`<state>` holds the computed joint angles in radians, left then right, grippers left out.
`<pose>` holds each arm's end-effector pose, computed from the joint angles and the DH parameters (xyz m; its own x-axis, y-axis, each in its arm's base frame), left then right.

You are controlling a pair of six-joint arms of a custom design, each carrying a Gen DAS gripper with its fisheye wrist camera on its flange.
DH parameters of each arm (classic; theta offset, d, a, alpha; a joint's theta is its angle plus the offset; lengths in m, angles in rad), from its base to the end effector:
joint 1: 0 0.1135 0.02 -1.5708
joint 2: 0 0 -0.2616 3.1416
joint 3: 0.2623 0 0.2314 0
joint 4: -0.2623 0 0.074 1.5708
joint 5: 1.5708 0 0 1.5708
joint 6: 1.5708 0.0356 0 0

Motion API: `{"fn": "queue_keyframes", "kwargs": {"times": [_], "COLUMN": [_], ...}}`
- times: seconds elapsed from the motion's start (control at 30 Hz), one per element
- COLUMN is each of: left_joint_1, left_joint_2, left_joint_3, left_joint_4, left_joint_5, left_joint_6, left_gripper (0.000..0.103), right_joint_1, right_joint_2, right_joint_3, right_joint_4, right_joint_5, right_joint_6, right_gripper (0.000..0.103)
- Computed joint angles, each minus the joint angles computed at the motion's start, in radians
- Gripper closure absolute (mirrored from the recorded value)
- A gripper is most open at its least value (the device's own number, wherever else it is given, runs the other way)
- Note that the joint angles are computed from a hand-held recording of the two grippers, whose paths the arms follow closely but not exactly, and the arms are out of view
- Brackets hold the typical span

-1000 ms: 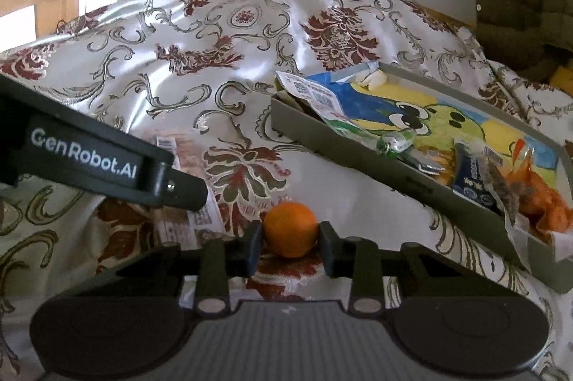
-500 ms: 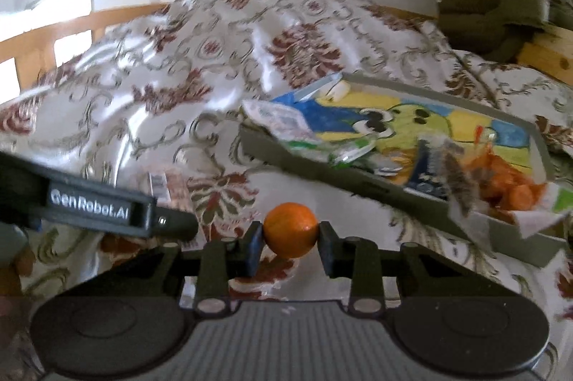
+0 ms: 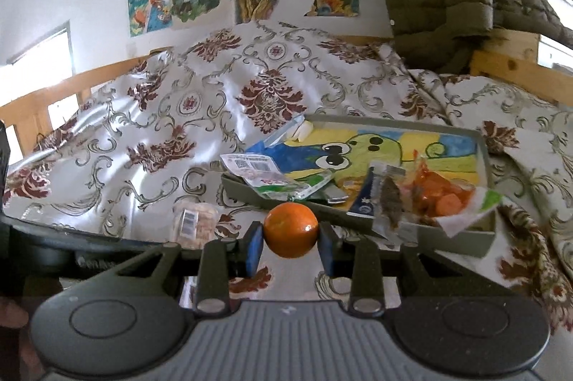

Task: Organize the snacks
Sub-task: 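Close right tool on the mandarin orange while left tool grasps the rice bar, then lift and carry the rice bar and orange in both tools over the tray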

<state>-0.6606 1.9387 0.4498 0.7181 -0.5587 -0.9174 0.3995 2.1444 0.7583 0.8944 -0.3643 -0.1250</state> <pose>0.2223 -0.1489 0.0672 -0.5091 -0.4570 -0.7293 -0.3031 0.8883 -0.3451 0.3235 0.1504 0.0739 -0.3502 -0.2743 -0.8956 -0.7019 0.7100 0.0570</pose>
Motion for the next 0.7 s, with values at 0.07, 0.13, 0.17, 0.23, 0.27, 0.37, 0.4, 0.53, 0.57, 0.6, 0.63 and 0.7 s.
{"fn": "queue_keyframes", "kwargs": {"times": [0.07, 0.13, 0.17, 0.23, 0.27, 0.37, 0.4, 0.53, 0.57, 0.6, 0.63, 0.7], "left_joint_1": [-0.017, -0.031, -0.036, -0.048, -0.055, -0.082, -0.094, -0.112, -0.115, -0.118, -0.122, -0.129], "left_joint_2": [-0.019, -0.036, -0.041, -0.046, -0.05, -0.069, -0.078, -0.102, -0.105, -0.108, -0.111, -0.117], "left_joint_3": [-0.013, -0.003, 0.001, 0.0, -0.005, -0.009, -0.012, -0.038, -0.047, -0.052, -0.056, -0.061], "left_joint_4": [-0.006, -0.061, -0.085, -0.105, -0.112, -0.139, -0.145, -0.104, -0.092, -0.088, -0.087, -0.09], "left_joint_5": [-0.016, -0.03, -0.029, -0.027, -0.028, -0.054, -0.068, -0.069, -0.065, -0.063, -0.066, -0.074], "left_joint_6": [-0.014, -0.031, -0.042, -0.069, -0.083, -0.103, -0.104, -0.116, -0.13, -0.145, -0.155, -0.171], "left_gripper": [0.063, 0.064, 0.065, 0.066, 0.066, 0.067, 0.067, 0.067, 0.067, 0.067, 0.067, 0.067], "right_joint_1": [-0.009, -0.018, -0.02, -0.024, -0.024, -0.021, -0.022, -0.011, -0.007, -0.003, 0.001, 0.007], "right_joint_2": [-0.022, -0.043, -0.052, -0.071, -0.079, -0.106, -0.116, -0.143, -0.147, -0.147, -0.149, -0.152], "right_joint_3": [-0.029, -0.059, -0.077, -0.111, -0.127, -0.189, -0.209, -0.28, -0.295, -0.306, -0.316, -0.332], "right_joint_4": [0.01, 0.019, 0.026, 0.031, 0.037, 0.071, 0.086, 0.141, 0.153, 0.164, 0.173, 0.19], "right_joint_5": [0.001, -0.005, -0.005, -0.012, -0.014, -0.018, -0.02, -0.021, -0.017, -0.013, -0.011, -0.009], "right_joint_6": [0.002, 0.005, 0.007, 0.0, -0.007, -0.036, -0.045, -0.078, -0.088, -0.096, -0.102, -0.109], "right_gripper": [0.066, 0.066, 0.066, 0.066, 0.066, 0.066, 0.066, 0.066, 0.066, 0.066, 0.066, 0.066]}}
